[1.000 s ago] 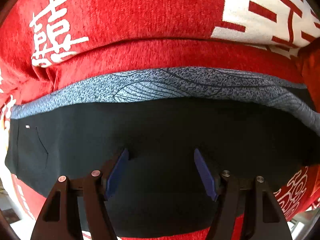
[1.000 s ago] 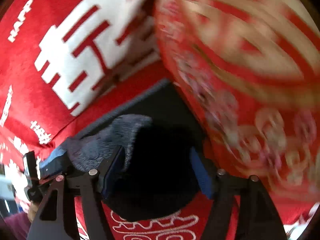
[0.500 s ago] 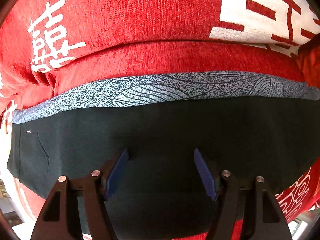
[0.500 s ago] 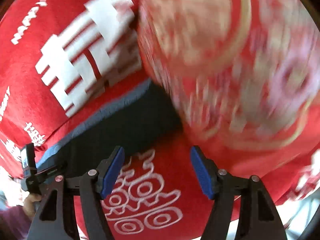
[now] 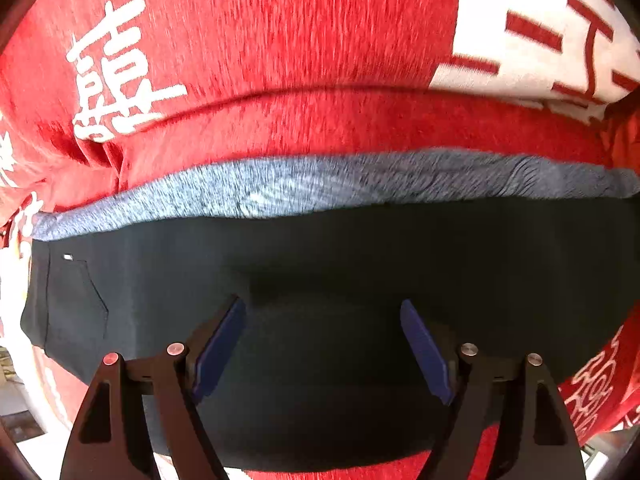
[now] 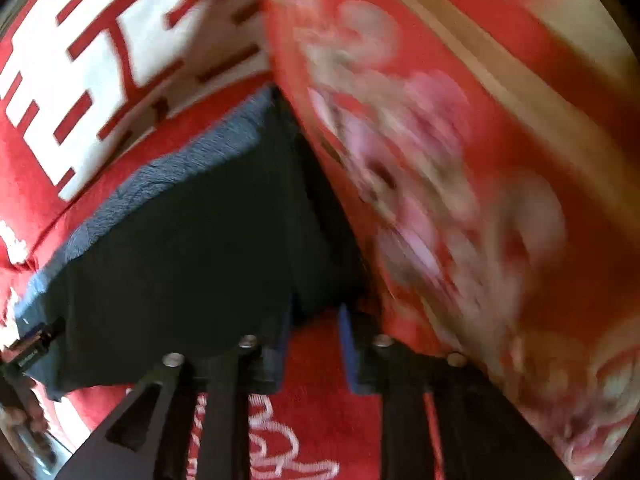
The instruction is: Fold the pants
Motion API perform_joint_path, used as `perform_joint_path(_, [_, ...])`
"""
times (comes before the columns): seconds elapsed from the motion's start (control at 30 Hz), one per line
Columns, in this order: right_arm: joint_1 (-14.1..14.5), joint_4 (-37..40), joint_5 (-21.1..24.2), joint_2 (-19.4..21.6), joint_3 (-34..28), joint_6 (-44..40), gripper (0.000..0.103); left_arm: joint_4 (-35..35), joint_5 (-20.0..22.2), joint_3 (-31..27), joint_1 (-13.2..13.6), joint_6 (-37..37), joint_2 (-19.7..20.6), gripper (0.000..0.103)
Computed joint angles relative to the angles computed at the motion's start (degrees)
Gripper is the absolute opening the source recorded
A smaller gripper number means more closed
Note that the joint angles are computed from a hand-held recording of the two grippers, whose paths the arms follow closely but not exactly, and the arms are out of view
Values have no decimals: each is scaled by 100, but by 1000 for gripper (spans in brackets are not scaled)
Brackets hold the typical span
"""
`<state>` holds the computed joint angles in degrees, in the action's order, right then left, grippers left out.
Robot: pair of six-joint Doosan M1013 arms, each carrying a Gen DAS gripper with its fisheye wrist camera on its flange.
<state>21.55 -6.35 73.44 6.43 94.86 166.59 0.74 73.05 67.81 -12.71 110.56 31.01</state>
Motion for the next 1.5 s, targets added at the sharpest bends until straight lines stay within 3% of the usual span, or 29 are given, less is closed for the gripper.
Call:
perform_joint_path(0.13, [421,-1103,128,-36,-363,82,33,-128,-177,-111,-9,-48,0,81])
perform_joint_path(0.17, [405,-1153,82,6,-426,-113,43,-130,-174,-171,-35,-77,45,81])
perform_joint_path(0.2, [334,-1111,-43,79,-490,-429,55,-101,-166,-232,-75,-131,99,81])
perform_joint_path(0.4, [-195,-166,-1306,739,-765,-2096,57,68,-417,-212,-331,-467,237,81])
perform_joint_path(0.43, [-279,210,-1360,897,-815,-2505,57,120,-508,-138,-347,-516,218,81])
perform_joint_path(0.5, [-306,157,-1004,1107,-891,-2659,51,20,-748,-34,-308,-491,179,86])
perform_joint_path(0.53, [-280,-127,-1096,1055,-790,-2602,49,62,-769,-34,-296,-497,181,90])
perform_joint_path(0.63, [-276,-888,-508,1054,-759,-2157,48,132,-736,-155,-185,-539,261,91])
perform_joint_path(0.7, [-414,-627,-823,852,-526,-2017,48,260,-552,-330,-93,-723,337,90])
perform_joint_path(0.77, [-344,-720,-453,869,-639,-2055,49,356,-469,-408,-13,-821,335,90])
perform_joint_path(0.87, [-225,-527,-295,807,-706,-1896,53,439,-592,-346,108,-722,260,90])
perform_joint_path(0.97, [-42,-330,-475,696,-671,-1459,53,646,-652,-283,197,-624,280,90])
perform_joint_path(1.13, [343,-95,-686,766,-906,-898,53,211,-742,-288,457,-28,291,91])
perform_joint_path(1.2, [453,75,-938,758,-931,-711,54,401,-720,-303,503,205,290,91])
perform_joint_path(1.27, [528,449,-1478,748,-890,-619,54,450,-562,-391,631,460,293,90])
perform_joint_path(1.43, [827,2249,-3387,1056,-826,-894,56,418,-562,-656,1071,944,347,90])
perform_joint_path(1.5, [920,3019,-3868,1310,-875,-1260,56,630,-570,-828,1237,948,464,90])
